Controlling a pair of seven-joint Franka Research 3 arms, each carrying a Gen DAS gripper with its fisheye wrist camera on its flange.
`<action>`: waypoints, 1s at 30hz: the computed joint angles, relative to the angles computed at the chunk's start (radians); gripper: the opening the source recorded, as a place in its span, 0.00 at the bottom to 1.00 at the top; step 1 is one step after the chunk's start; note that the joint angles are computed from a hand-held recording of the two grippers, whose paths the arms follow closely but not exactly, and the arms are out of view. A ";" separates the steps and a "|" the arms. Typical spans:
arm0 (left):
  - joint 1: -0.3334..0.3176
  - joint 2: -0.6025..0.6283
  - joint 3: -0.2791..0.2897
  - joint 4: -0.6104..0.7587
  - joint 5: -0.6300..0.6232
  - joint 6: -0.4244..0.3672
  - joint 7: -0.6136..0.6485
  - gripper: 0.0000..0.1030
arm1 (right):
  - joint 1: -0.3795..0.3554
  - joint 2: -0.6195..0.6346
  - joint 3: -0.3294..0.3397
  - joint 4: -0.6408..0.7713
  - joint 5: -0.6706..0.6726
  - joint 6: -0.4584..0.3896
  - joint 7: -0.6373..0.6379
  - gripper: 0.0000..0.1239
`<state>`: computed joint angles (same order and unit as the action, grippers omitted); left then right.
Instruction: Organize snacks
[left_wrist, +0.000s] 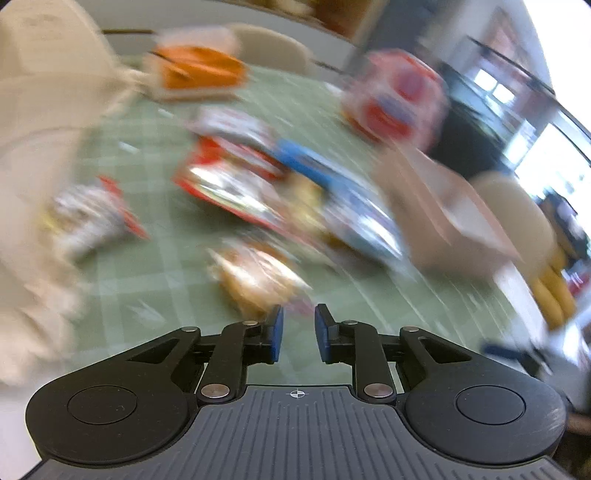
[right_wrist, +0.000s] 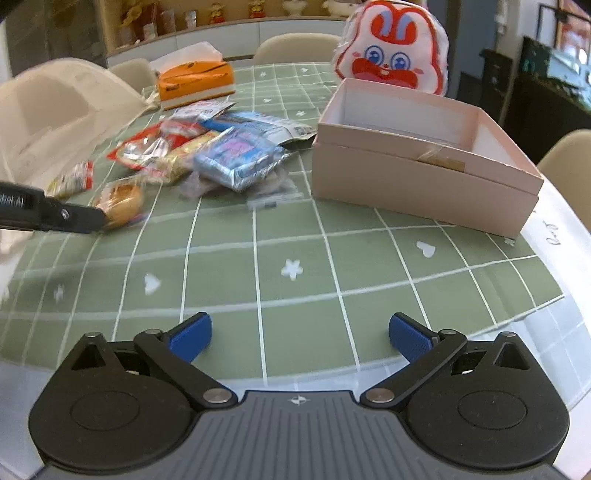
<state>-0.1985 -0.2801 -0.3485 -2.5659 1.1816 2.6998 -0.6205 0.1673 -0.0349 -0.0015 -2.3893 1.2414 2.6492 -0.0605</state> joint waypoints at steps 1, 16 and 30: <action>0.000 -0.024 -0.009 -0.009 -0.016 -0.073 0.013 0.24 | 0.000 0.002 -0.001 0.007 0.016 -0.020 -0.007 0.82; 0.056 -0.115 0.025 -0.104 0.099 -0.271 -0.056 0.23 | 0.116 0.009 0.076 0.063 0.058 -0.130 0.044 0.78; 0.053 -0.026 0.058 -0.072 0.120 -0.202 -0.045 0.23 | 0.210 0.083 0.141 0.113 0.036 0.037 0.091 0.53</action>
